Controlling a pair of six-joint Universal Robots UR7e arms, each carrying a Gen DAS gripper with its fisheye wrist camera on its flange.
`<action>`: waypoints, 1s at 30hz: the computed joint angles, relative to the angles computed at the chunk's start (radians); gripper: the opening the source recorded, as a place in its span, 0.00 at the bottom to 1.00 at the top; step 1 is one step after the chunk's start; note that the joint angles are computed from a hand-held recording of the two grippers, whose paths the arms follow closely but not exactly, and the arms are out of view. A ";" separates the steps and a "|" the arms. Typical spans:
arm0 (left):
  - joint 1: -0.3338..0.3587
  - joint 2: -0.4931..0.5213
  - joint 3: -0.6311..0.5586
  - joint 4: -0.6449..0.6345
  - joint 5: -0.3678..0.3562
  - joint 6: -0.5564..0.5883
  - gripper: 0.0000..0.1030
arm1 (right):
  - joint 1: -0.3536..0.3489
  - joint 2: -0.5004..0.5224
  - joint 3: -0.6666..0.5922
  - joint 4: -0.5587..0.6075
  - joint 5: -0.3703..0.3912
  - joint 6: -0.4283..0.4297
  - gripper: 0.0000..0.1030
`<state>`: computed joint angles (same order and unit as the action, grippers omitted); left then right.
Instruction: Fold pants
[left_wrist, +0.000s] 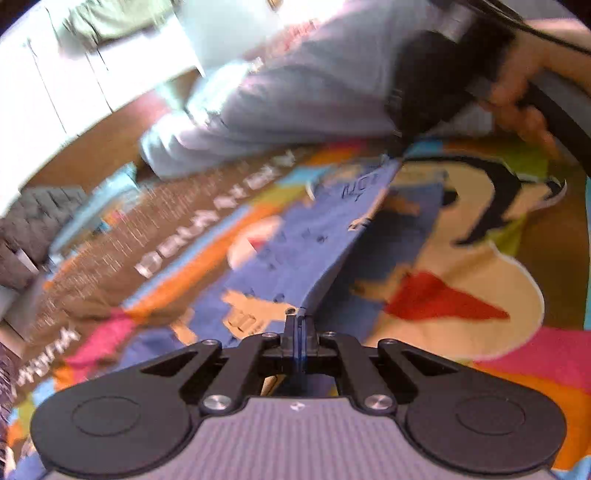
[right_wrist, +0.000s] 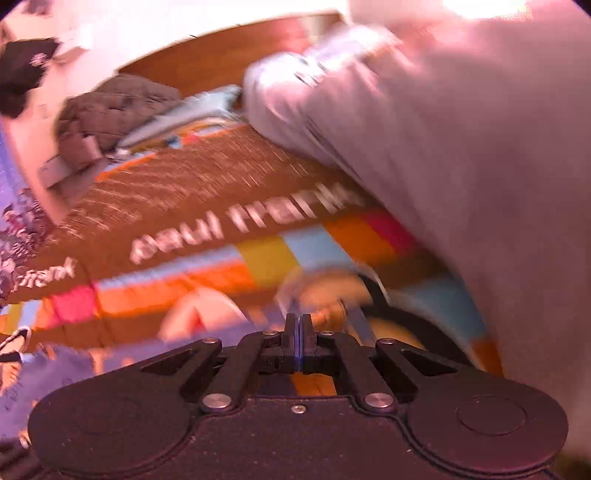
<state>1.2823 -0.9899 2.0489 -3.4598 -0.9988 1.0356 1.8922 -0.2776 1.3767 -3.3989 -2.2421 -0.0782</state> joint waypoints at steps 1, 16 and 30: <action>0.003 0.002 -0.015 0.050 0.010 -0.023 0.01 | -0.019 -0.008 0.034 0.001 0.015 0.056 0.00; 0.005 0.108 -0.374 0.427 -0.128 -0.232 0.69 | -0.121 -0.038 0.183 -0.190 0.220 0.050 0.28; 0.006 0.427 -0.898 0.929 -0.049 -0.420 0.18 | -0.163 -0.052 0.194 -0.208 0.324 0.040 0.12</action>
